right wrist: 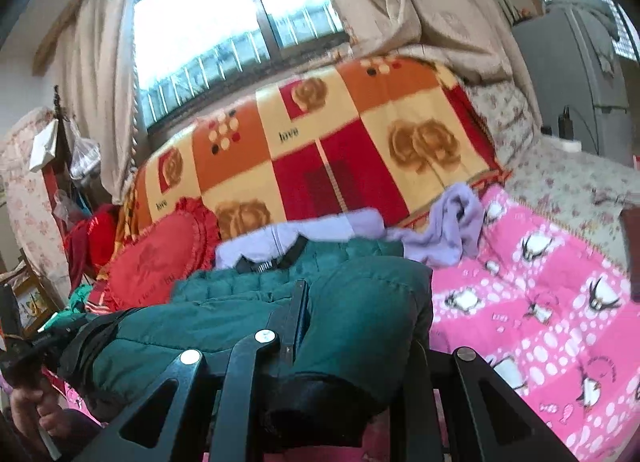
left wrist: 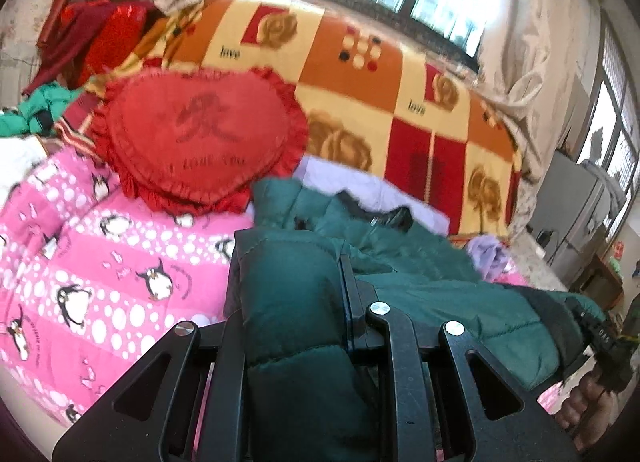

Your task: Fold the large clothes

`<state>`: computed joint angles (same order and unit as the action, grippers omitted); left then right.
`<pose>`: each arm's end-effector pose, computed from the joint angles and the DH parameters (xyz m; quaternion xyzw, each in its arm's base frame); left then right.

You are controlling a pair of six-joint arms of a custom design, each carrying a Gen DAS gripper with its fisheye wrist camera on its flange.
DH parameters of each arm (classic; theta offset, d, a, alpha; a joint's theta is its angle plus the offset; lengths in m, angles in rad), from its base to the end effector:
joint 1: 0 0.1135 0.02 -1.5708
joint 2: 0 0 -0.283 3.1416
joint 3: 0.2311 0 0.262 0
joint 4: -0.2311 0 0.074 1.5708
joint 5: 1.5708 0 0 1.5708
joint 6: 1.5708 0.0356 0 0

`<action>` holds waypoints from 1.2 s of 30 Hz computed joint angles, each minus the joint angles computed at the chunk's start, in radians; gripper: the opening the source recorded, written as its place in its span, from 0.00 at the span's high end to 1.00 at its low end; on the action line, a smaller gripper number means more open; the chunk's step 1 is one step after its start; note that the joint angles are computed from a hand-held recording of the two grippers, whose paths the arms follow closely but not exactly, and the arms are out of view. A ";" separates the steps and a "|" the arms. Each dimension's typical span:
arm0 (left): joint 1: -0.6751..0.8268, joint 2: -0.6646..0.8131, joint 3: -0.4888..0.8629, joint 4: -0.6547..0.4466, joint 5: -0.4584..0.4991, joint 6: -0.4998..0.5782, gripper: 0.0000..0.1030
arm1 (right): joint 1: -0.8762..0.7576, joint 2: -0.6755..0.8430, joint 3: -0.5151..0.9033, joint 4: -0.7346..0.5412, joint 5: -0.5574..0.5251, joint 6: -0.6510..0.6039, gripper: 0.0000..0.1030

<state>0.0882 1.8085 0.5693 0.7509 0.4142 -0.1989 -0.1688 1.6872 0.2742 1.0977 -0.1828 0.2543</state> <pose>0.3206 0.0140 0.1169 -0.0151 0.8453 -0.2039 0.4937 0.2533 -0.0366 0.1183 0.1168 0.7993 0.0988 0.5812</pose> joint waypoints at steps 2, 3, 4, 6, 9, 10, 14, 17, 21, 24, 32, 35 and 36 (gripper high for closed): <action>-0.002 -0.057 -0.022 0.003 -0.003 -0.014 0.85 | -0.018 -0.061 -0.015 -0.013 -0.019 0.010 0.84; -0.006 -0.084 -0.024 -0.005 -0.007 -0.020 0.85 | -0.026 -0.091 -0.020 -0.024 -0.027 0.017 0.84; -0.011 -0.101 -0.019 -0.012 -0.014 -0.027 0.85 | -0.031 -0.114 -0.016 -0.040 -0.035 0.022 0.84; -0.020 -0.117 -0.006 -0.021 -0.033 -0.035 0.85 | -0.041 -0.149 0.002 -0.075 -0.051 0.035 0.84; -0.036 -0.116 0.033 -0.040 -0.063 -0.045 0.85 | -0.035 -0.170 0.059 -0.144 -0.046 0.044 0.84; -0.039 -0.112 0.047 -0.049 -0.072 -0.050 0.85 | -0.030 -0.169 0.085 -0.167 -0.043 0.041 0.84; -0.057 -0.034 0.181 -0.104 -0.102 -0.060 0.85 | -0.001 -0.107 0.207 -0.228 -0.007 0.026 0.84; -0.071 0.071 0.327 -0.181 -0.118 -0.075 0.85 | 0.010 0.005 0.362 -0.308 0.011 0.038 0.84; -0.095 0.265 0.604 -0.329 -0.156 -0.109 0.85 | 0.017 0.165 0.579 -0.414 0.026 0.057 0.84; -0.116 0.398 0.807 -0.432 -0.195 -0.117 0.85 | 0.023 0.301 0.769 -0.516 0.049 0.075 0.84; -0.167 0.725 1.295 -0.643 -0.302 -0.043 0.85 | 0.011 0.646 1.195 -0.737 0.061 0.069 0.84; -0.171 0.846 1.465 -0.726 -0.308 -0.032 0.85 | 0.005 0.765 1.370 -0.868 0.052 0.050 0.84; -0.169 0.878 1.503 -0.733 -0.301 -0.039 0.85 | 0.003 0.791 1.410 -0.890 0.047 0.048 0.84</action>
